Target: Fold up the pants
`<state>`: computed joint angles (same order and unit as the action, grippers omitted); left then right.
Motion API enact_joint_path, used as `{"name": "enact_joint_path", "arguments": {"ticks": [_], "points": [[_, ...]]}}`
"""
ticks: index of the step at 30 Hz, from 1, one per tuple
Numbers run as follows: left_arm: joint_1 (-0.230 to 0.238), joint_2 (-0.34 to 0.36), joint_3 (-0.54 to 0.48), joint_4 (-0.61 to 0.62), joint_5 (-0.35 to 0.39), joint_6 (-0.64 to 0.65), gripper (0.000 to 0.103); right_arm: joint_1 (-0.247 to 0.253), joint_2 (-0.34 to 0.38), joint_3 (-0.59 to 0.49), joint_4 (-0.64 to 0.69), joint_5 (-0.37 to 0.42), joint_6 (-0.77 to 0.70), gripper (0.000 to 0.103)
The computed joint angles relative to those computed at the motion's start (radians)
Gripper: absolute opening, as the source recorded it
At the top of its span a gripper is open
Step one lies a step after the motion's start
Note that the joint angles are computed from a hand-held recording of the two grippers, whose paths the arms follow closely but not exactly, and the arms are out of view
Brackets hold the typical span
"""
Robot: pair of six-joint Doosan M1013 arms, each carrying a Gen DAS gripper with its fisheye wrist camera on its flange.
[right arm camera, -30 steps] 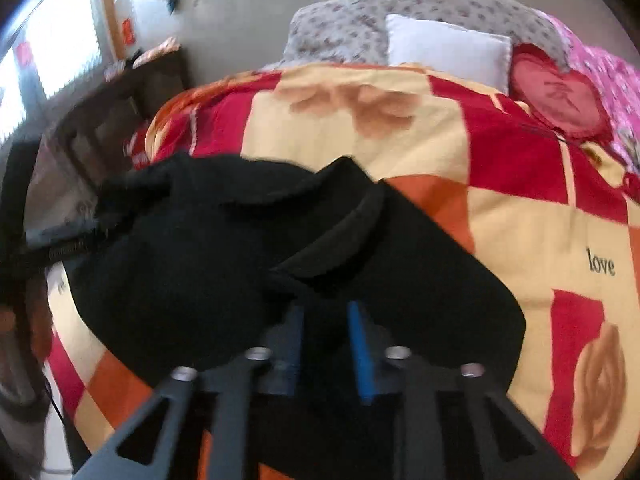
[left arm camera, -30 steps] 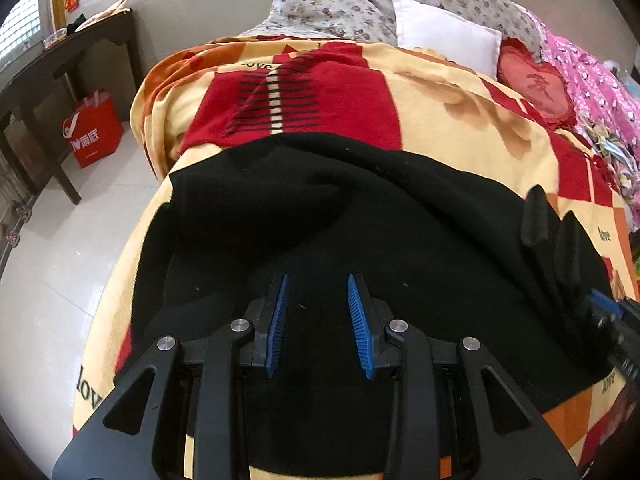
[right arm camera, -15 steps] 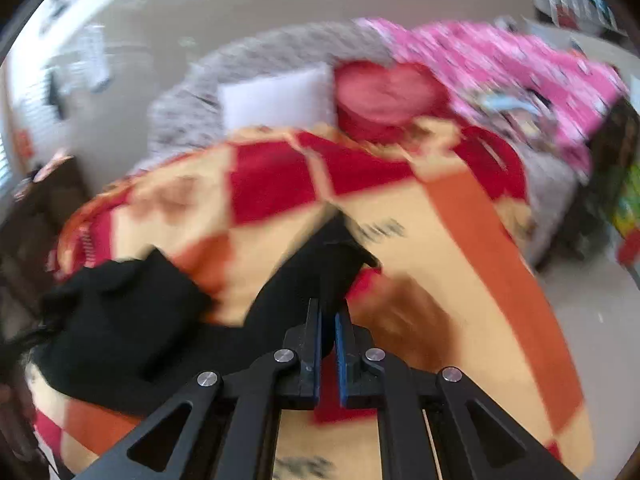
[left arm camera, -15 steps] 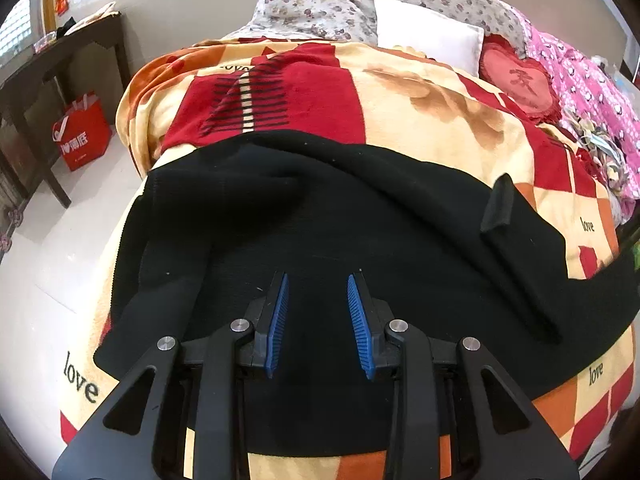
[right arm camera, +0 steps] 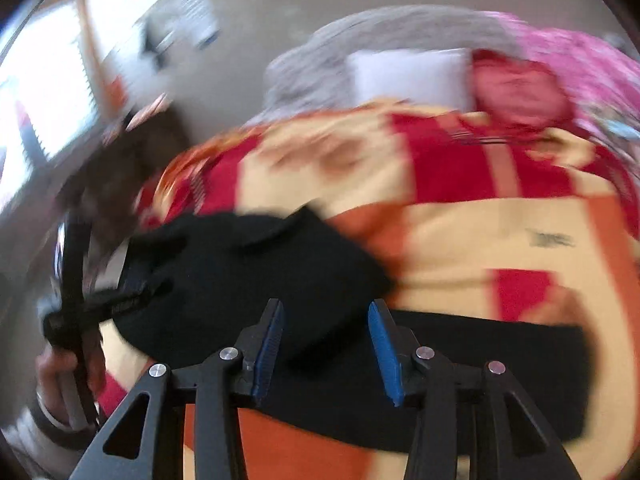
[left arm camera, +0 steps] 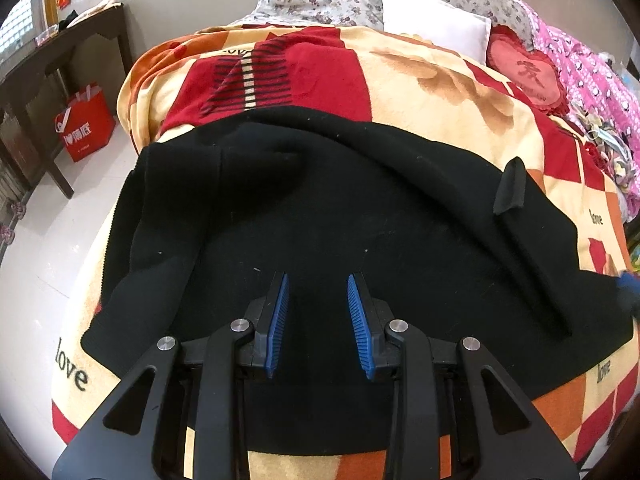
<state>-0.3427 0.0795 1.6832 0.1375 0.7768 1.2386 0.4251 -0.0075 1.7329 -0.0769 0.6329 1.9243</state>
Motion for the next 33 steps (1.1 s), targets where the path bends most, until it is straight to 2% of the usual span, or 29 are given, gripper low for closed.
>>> {"name": "enact_joint_path", "arguments": {"ticks": [3,5,6,7,8,9,12,16,20,22,23,26,28,31,32,33], "points": [[0.002,-0.002,0.002,0.023,-0.002,-0.008,0.030,0.024,0.062,-0.041,-0.017,0.033,-0.033,0.042],[0.007,-0.001,0.001,0.018,-0.001,-0.006,0.030,0.012,0.099,-0.068,0.022,0.063,-0.098,0.041],[0.011,0.002,-0.001,0.010,0.000,-0.003,0.030,0.003,0.108,-0.076,0.044,0.073,-0.125,0.024],[0.014,0.004,-0.002,0.003,0.000,0.000,0.030,-0.003,0.112,-0.079,0.046,0.077,-0.129,0.015],[0.017,0.007,-0.003,-0.002,0.002,0.003,0.030,-0.014,0.114,-0.087,0.052,0.071,-0.131,0.007],[0.018,0.008,-0.004,-0.006,0.003,0.006,0.030,-0.022,0.113,-0.090,0.046,0.061,-0.124,0.006],[0.021,0.018,-0.010,-0.002,0.004,0.002,0.030,-0.042,0.107,-0.108,-0.056,0.026,-0.032,0.005],[0.025,0.029,-0.023,-0.001,0.004,-0.004,0.030,-0.067,0.114,-0.141,-0.283,0.008,0.188,0.005],[0.027,0.040,-0.036,0.003,0.007,-0.012,0.030,-0.102,0.137,-0.162,-0.489,0.050,0.431,0.004],[0.027,0.044,-0.041,0.010,0.007,-0.016,0.030,-0.130,0.146,-0.172,-0.528,0.076,0.513,0.004],[0.026,0.047,-0.043,0.015,0.008,-0.020,0.030,-0.150,0.154,-0.178,-0.504,0.089,0.526,0.004],[0.024,0.054,-0.048,0.025,0.008,-0.023,0.030,-0.200,0.150,-0.173,-0.305,0.045,0.409,0.004],[0.022,0.060,-0.053,0.031,0.013,-0.028,0.030,-0.210,0.125,-0.146,-0.188,-0.002,0.319,0.004],[0.019,0.066,-0.057,0.043,0.015,-0.038,0.030,-0.203,0.094,-0.120,-0.071,-0.022,0.205,0.010],[0.018,0.066,-0.057,0.043,0.015,-0.038,0.030,-0.197,0.086,-0.110,-0.043,-0.028,0.180,0.020],[0.016,0.065,-0.057,0.044,0.016,-0.038,0.030,-0.190,0.079,-0.102,-0.007,-0.032,0.147,0.034]]}}
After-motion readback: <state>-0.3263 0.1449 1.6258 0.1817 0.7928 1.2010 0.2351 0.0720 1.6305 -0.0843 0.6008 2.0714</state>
